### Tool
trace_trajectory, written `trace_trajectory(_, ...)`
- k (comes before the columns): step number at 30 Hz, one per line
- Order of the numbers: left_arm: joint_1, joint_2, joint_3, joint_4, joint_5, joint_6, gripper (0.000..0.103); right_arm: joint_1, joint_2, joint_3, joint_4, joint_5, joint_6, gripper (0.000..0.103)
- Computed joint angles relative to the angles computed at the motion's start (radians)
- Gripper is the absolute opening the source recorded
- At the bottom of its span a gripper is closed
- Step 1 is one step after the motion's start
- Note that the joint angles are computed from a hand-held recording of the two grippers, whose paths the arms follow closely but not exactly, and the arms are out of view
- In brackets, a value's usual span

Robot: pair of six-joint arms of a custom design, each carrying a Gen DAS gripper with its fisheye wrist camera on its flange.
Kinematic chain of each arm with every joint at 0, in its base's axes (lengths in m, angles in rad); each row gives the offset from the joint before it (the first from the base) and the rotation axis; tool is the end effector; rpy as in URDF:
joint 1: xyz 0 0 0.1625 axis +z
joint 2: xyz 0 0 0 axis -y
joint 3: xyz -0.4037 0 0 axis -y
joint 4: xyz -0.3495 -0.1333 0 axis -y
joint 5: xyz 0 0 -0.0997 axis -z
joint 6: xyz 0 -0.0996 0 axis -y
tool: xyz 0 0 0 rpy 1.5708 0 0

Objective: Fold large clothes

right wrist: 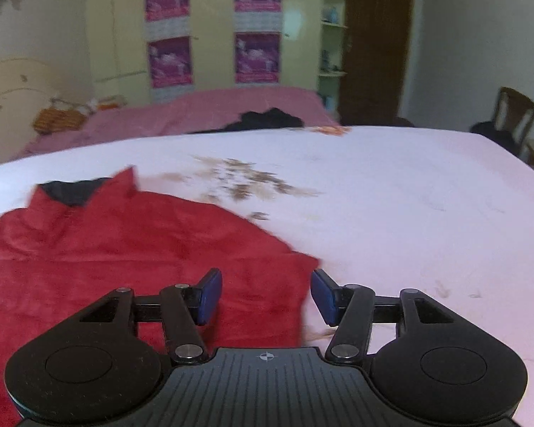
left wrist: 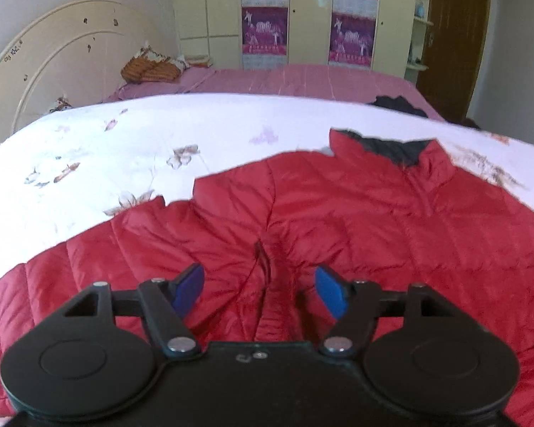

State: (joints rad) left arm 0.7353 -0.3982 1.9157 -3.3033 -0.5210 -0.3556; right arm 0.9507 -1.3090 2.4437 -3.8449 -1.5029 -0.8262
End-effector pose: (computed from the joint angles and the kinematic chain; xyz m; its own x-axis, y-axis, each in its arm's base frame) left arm -0.2225 -0.4975 -0.0571 -0.6939 0.0015 -0.7201 0.5152 0.6997 -0.4950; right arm -0.1092 -0.3940 0.2847 -0.7532 0.1087 0.6488 -0.4587 0.6201 -0.6365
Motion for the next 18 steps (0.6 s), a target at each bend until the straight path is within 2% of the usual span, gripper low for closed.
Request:
trace_trajectory(5,-0.02,0.005,-0.008,-0.01,-0.037,0.027,0.068,0.032,0.046,0.045,-0.006,-0.009,-0.059,0.055)
trace_trajectory(10,-0.01,0.027,-0.033,0.098,-0.057,-0.013,0.067,0.058,0.12,0.079,-0.066,-0.021,-0.103,0.055)
trace_trajectory(12,0.002,0.029,-0.043,0.154,-0.065,-0.04,0.068,0.066,0.144,0.083,-0.076,-0.035,-0.115,0.055)
trace_trajectory(16,0.019,0.038,-0.045,0.153,-0.072,-0.052,0.07,0.075,0.209,0.073,-0.111,-0.084,-0.171,0.055)
trace_trajectory(18,0.019,0.039,-0.046,0.16,-0.069,-0.053,0.07,0.084,0.194,0.071,-0.088,-0.102,-0.158,0.055)
